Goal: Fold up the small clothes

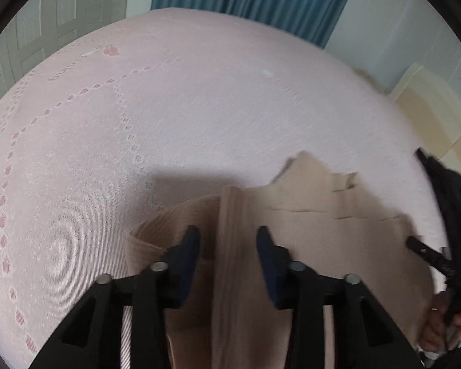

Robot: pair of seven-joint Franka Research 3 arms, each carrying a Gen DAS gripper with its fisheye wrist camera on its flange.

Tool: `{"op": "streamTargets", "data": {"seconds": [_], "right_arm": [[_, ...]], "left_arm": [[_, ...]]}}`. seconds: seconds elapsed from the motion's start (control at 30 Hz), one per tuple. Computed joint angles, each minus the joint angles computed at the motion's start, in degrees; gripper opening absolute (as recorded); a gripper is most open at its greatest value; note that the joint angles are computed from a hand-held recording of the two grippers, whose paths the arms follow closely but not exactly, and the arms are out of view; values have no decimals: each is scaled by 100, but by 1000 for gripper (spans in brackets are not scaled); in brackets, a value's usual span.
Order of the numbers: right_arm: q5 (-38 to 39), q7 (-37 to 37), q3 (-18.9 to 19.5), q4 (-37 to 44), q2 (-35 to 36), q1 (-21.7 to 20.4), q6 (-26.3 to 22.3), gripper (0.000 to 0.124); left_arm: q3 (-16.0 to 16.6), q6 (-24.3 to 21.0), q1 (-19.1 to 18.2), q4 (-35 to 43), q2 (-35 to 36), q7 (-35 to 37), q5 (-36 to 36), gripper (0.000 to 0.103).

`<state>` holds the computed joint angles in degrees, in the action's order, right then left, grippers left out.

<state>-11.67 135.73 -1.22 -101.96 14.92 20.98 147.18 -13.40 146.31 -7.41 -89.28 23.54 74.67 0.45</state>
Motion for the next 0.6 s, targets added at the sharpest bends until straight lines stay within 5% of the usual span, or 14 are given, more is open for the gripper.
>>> {"op": "streamTargets", "data": {"seconds": [0.03, 0.1, 0.17, 0.23, 0.33, 0.6], "right_arm": [[56, -89, 24, 104, 83, -19, -94, 36], [-10, -231, 26, 176, 145, 3, -33, 6], [-268, -99, -86, -113, -28, 84, 588, 5], [-498, 146, -195, -275, -127, 131, 889, 5], [40, -187, -29, 152, 214, -53, 76, 5], [-691, 352, -188, 56, -66, 261, -95, 25]], "left_arm": [[-4, 15, 11, 17, 44, 7, -20, 7], [-118, 378, 166, -176, -19, 134, -297, 7], [-197, 839, 333, -456, -172, 224, -568, 7], [-126, 814, 330, -477, -192, 174, -531, 7], [-42, 503, 255, -382, -95, 116, -358, 7], [-140, 116, 340, -330, -230, 340, -601, 19]]}}
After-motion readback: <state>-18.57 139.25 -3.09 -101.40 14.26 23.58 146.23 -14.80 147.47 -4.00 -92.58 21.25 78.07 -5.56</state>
